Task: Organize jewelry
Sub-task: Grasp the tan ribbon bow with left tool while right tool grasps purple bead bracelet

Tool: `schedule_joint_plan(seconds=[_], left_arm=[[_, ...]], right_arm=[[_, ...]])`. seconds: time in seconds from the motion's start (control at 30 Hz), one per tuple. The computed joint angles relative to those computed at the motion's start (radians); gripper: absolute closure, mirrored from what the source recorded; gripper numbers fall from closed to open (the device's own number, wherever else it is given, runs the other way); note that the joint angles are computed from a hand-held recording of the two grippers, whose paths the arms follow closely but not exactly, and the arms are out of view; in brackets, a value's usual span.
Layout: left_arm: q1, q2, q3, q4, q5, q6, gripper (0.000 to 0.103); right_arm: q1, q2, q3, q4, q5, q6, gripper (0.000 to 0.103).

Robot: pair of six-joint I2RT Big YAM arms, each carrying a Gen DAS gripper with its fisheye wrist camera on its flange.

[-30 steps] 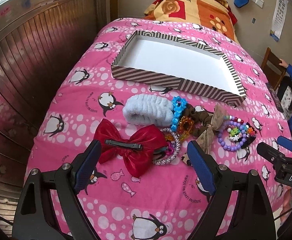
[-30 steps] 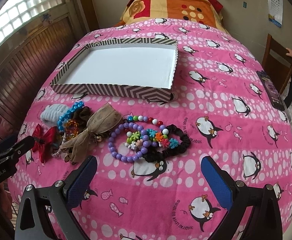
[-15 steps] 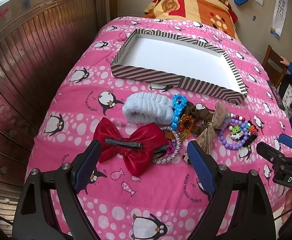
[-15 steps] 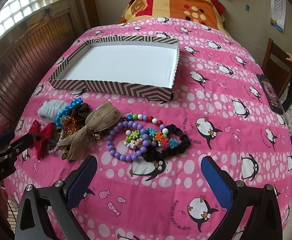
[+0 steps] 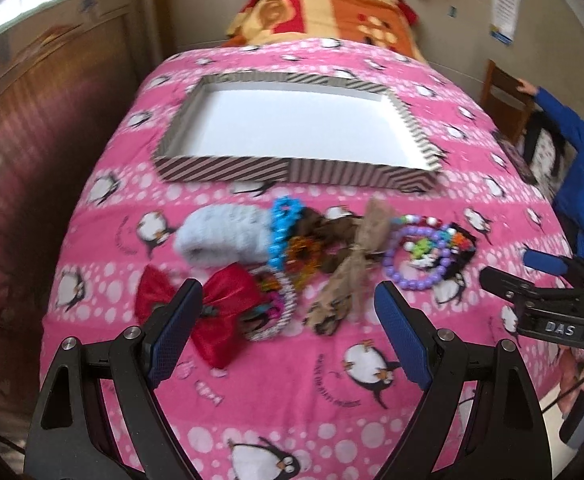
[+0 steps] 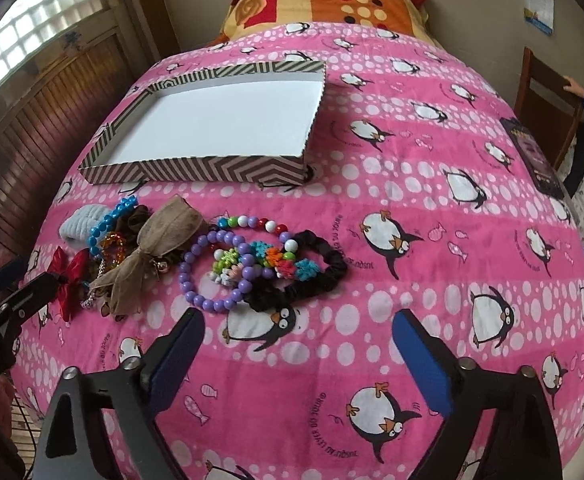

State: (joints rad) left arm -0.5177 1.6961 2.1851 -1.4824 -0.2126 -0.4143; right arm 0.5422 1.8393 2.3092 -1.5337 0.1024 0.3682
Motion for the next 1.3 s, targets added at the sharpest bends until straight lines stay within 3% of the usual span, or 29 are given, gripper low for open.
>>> schedule_joint_plan(seconds=[0.17,0.33,0.43,0.47,0.5,0.57,0.67,0.8,1.07,1.2,1.3], left_arm=[[-0.006,0.059,0.065,-0.009,0.071,0.046,0.016],[-0.014,0.138,0.158,-0.050,0.092,0.083,0.023],[-0.014,0.200,0.235,-0.094,0.097,0.094,0.043],[-0.013,0.218,0.256,-0.109,0.104,0.095,0.049],[-0.011,0.232,0.268,-0.115,0.110,0.097,0.056],[-0.007,0.265,0.303,-0.145,0.115,0.098,0.069],[-0.001,0.284,0.314,-0.156,0.130,0.094,0.086],[0.021,0.249,0.269,-0.126,0.192,0.049,0.088],[0.057,0.180,0.240,-0.105,0.297,-0.003,0.089],[0.070,0.167,0.255,-0.116,0.325,-0.030,0.089],[0.080,0.159,0.274,-0.121,0.332,-0.034,0.089]], right_arm=[[-0.012,-0.007,-0.018,-0.002,-0.018,-0.008,0.022],[-0.026,-0.014,-0.035,-0.004,-0.051,-0.010,0.023],[-0.035,-0.017,-0.044,0.001,-0.090,-0.010,0.023],[-0.035,-0.019,-0.048,0.005,-0.095,-0.018,0.026],[-0.034,-0.019,-0.050,0.005,-0.096,-0.023,0.038],[-0.032,-0.021,-0.057,0.009,-0.105,-0.025,0.050],[-0.029,-0.019,-0.061,0.016,-0.133,-0.031,0.051],[-0.023,-0.004,-0.051,0.031,-0.181,-0.049,0.063],[-0.027,0.037,-0.040,0.081,-0.283,0.005,0.066],[-0.018,0.060,-0.024,0.096,-0.263,0.008,0.086],[-0.017,0.061,-0.027,0.117,-0.262,0.000,0.093]])
